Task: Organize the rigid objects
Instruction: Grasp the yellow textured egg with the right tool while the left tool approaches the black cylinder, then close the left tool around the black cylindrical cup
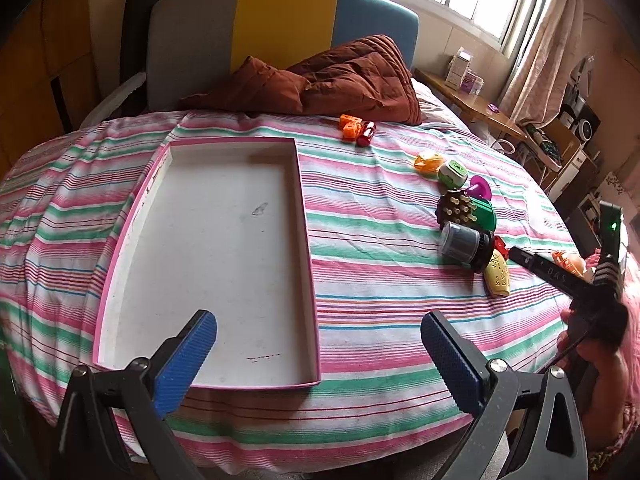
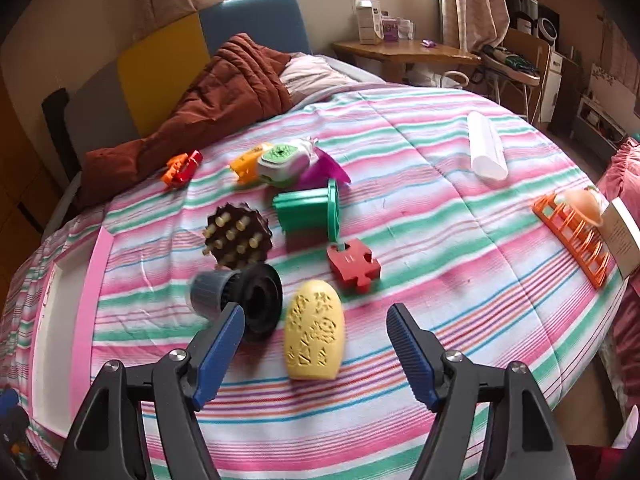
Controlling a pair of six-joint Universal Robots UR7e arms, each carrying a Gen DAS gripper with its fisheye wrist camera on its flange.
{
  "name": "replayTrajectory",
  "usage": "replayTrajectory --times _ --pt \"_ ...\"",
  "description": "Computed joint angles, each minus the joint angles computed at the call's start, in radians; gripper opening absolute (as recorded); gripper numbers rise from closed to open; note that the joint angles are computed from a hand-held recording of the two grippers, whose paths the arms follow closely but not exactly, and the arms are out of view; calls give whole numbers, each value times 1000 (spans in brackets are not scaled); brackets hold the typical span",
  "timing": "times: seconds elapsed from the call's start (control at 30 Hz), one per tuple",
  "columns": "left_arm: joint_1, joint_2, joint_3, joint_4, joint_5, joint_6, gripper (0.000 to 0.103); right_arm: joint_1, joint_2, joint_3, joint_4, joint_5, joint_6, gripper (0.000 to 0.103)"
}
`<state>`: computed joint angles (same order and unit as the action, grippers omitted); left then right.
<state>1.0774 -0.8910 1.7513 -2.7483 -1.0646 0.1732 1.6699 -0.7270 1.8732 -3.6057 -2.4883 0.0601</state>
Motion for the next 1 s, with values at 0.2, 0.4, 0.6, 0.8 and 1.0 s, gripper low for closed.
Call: replayTrajectory --times 0.2,0.4,0.6,0.8,1.0 --pt "-7 13 -9 16 -17 -9 103 -31 13 0 58 44 -13 56" --pt "-16 21 -15 24 -22 -8 103 -75 2 11 56 92 -1 41" --pt "-18 58 -63 73 -53 -36 103 -98 -26 43 -1 78 -16 40" --pt "-28 128 -132 119 -158 -54 103 -120 -36 85 -60 146 -47 34" --pt "-48 241 -224 138 -230 1 103 -114 -26 78 -65 132 -56 34"
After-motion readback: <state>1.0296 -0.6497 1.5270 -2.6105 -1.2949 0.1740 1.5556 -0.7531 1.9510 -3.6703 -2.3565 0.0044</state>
